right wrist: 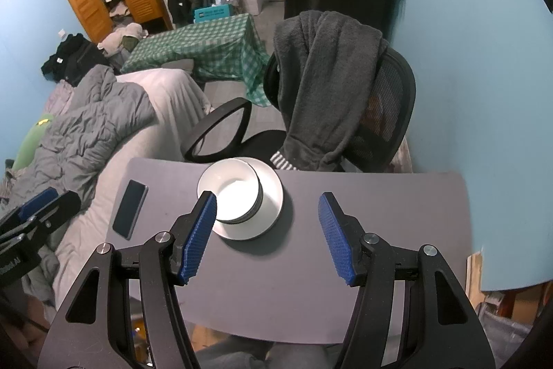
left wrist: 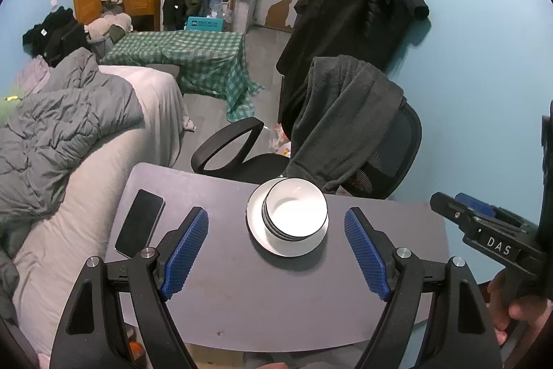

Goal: Organize plates and bowls

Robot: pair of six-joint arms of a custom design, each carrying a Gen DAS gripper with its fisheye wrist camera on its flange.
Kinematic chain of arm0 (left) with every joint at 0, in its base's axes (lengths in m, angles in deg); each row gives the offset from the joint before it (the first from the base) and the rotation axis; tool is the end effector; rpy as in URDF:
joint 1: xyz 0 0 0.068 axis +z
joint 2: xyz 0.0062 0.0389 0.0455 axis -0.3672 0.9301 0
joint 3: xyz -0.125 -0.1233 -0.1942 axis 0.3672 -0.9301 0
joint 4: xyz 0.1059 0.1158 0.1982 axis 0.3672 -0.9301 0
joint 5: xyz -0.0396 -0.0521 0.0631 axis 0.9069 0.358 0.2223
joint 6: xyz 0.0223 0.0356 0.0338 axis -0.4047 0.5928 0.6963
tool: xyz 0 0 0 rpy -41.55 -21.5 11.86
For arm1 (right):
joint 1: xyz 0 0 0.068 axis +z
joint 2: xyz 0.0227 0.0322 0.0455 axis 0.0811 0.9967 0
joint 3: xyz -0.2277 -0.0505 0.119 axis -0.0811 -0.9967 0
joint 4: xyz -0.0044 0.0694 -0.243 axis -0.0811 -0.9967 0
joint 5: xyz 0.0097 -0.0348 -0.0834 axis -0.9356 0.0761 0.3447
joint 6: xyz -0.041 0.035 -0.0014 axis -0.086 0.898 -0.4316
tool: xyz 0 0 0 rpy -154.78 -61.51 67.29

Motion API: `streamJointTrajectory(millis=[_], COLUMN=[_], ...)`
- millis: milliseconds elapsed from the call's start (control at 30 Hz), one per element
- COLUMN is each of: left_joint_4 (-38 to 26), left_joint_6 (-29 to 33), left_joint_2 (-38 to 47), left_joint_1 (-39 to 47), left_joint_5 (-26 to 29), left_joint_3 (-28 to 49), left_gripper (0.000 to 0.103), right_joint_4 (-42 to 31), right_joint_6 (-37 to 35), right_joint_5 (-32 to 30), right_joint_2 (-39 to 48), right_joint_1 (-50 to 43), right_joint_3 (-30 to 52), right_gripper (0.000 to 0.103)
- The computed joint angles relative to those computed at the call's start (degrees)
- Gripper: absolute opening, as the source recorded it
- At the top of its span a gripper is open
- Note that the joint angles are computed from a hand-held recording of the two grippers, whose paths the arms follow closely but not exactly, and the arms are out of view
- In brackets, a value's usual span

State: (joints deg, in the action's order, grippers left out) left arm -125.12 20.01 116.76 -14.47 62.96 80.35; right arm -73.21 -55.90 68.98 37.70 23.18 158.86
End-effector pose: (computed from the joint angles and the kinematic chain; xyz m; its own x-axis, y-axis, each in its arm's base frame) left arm 0.2064 0.0142 0.3290 -0.8348 0.0186 -0.5502 0.1553 0.9668 -0.2029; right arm 0.1724 0.0536 0.3644 -0.8737 0.1444 -0.4645 0.1073 0.9886 0.1054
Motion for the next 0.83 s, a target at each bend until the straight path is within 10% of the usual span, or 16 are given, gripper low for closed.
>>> streamJointTrajectory(millis=[833], left_joint_4=[2.5], left_joint_6=[-6.3], left_joint_2=[0.1], left_joint_1=[-7.9], left_joint_5=[-7.9], left_joint_3=[-1.0], left_gripper=[0.086], right_joint_4=[-0.5], right_joint_6=[1.3], right_joint_5=[0.4], right_joint_2=[0.0], right_joint_1=[1.0], right_joint_3=[0.3], right_gripper=[0.061])
